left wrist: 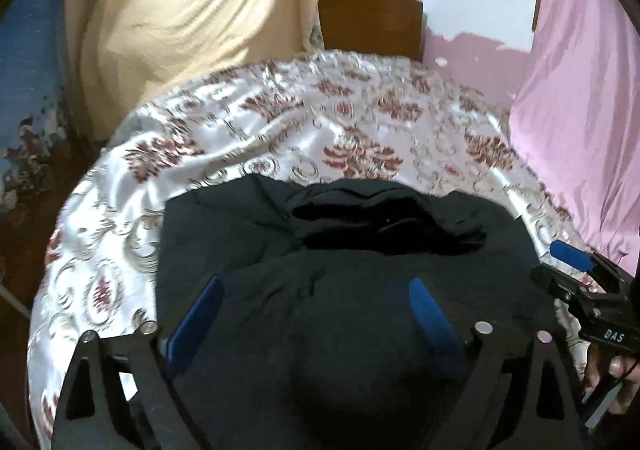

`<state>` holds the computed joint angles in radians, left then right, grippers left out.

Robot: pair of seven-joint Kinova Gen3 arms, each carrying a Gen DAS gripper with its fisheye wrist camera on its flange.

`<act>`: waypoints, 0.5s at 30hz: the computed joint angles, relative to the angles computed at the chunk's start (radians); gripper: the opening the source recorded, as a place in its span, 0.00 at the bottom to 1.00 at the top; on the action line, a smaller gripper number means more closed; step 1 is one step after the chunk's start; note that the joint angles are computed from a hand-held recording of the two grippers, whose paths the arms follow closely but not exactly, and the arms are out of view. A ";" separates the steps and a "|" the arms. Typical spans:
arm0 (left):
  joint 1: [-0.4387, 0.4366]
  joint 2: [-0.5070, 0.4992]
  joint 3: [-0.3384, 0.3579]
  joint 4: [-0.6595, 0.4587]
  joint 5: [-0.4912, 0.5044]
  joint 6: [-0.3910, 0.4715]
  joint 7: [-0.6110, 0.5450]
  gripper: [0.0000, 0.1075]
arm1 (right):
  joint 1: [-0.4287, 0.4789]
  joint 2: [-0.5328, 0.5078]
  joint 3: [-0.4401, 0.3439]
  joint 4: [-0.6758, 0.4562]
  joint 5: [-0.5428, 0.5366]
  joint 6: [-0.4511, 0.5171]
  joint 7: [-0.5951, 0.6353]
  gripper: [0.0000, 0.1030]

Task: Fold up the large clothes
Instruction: 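Release the hem and pull both tools back from the jacket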

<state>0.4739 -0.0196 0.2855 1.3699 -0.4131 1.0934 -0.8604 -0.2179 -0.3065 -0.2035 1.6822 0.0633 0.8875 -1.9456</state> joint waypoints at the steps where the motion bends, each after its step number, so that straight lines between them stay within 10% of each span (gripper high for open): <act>1: 0.005 -0.008 0.006 -0.005 -0.009 0.011 0.012 0.90 | -0.001 -0.013 -0.006 -0.009 0.003 0.013 -0.002 0.80; 15: -0.007 -0.171 0.248 -0.059 -0.153 0.243 0.198 0.91 | 0.089 -0.215 -0.209 -0.138 0.072 0.245 -0.090 0.89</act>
<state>0.4669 -0.1911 0.5339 1.3110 -0.5663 1.3364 -0.6628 -0.1288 -0.5211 -0.4128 1.5445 0.1351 1.1323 -2.0360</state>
